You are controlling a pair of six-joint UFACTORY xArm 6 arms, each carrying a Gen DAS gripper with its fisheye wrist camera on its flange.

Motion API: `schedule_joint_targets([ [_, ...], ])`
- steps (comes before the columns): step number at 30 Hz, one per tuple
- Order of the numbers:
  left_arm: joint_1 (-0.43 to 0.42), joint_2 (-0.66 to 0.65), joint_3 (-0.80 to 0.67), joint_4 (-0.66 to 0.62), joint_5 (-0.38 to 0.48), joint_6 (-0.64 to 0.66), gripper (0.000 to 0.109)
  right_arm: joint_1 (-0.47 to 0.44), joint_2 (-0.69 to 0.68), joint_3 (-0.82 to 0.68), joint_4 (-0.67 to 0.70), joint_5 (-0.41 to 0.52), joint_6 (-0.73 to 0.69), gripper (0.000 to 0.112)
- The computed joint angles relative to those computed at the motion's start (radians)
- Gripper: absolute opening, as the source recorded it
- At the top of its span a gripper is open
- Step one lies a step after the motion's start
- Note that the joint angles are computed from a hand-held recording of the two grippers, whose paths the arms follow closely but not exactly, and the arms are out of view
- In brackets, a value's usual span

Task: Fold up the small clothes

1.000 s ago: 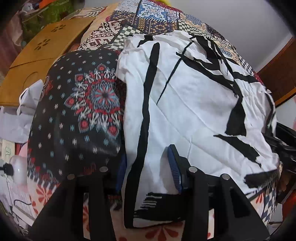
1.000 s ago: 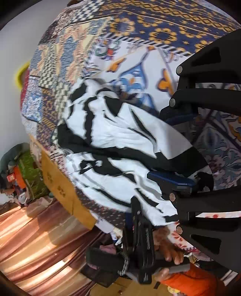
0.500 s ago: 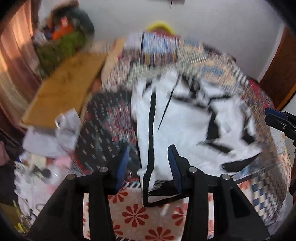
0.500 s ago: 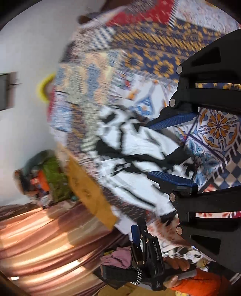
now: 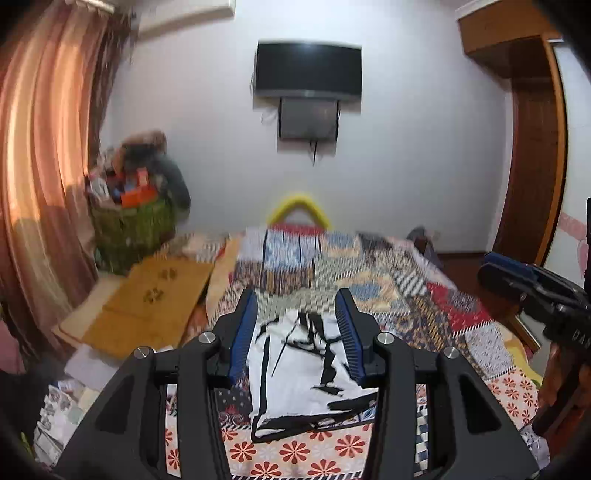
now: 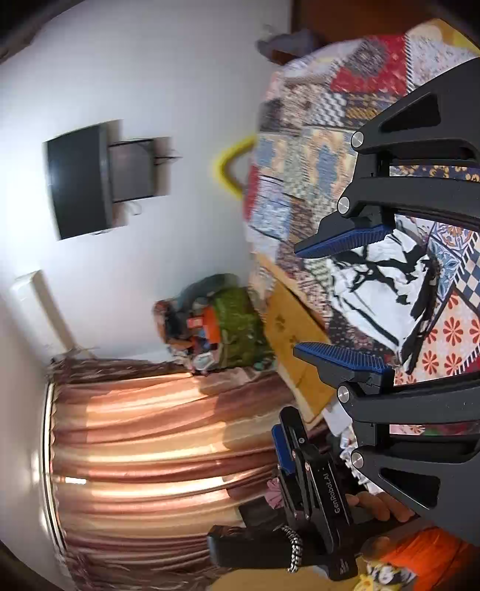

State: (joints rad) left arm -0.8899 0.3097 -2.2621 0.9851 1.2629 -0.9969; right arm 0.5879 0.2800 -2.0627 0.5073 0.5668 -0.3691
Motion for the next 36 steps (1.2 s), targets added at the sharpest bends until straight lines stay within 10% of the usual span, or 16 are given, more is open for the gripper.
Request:
schedule_joint_targets([
  [5, -0.084, -0.056, 0.081, 0.142, 0.020, -0.088, 0.064, 0.054, -0.127, 0.199, -0.059, -0.150, 0.024, 0.045],
  [10, -0.142, -0.088, 0.135, 0.231, 0.073, -0.135, 0.090, 0.065, -0.182, 0.305, -0.184, -0.221, 0.154, 0.084],
  [14, -0.159, -0.104, 0.166, 0.255, 0.089, -0.153, 0.101, 0.058, -0.199, 0.340, -0.303, -0.244, 0.263, 0.093],
  [36, -0.168, -0.111, 0.190, 0.250, 0.075, -0.184, 0.103, 0.057, -0.249, 0.409, -0.422, -0.277, 0.365, 0.103],
])
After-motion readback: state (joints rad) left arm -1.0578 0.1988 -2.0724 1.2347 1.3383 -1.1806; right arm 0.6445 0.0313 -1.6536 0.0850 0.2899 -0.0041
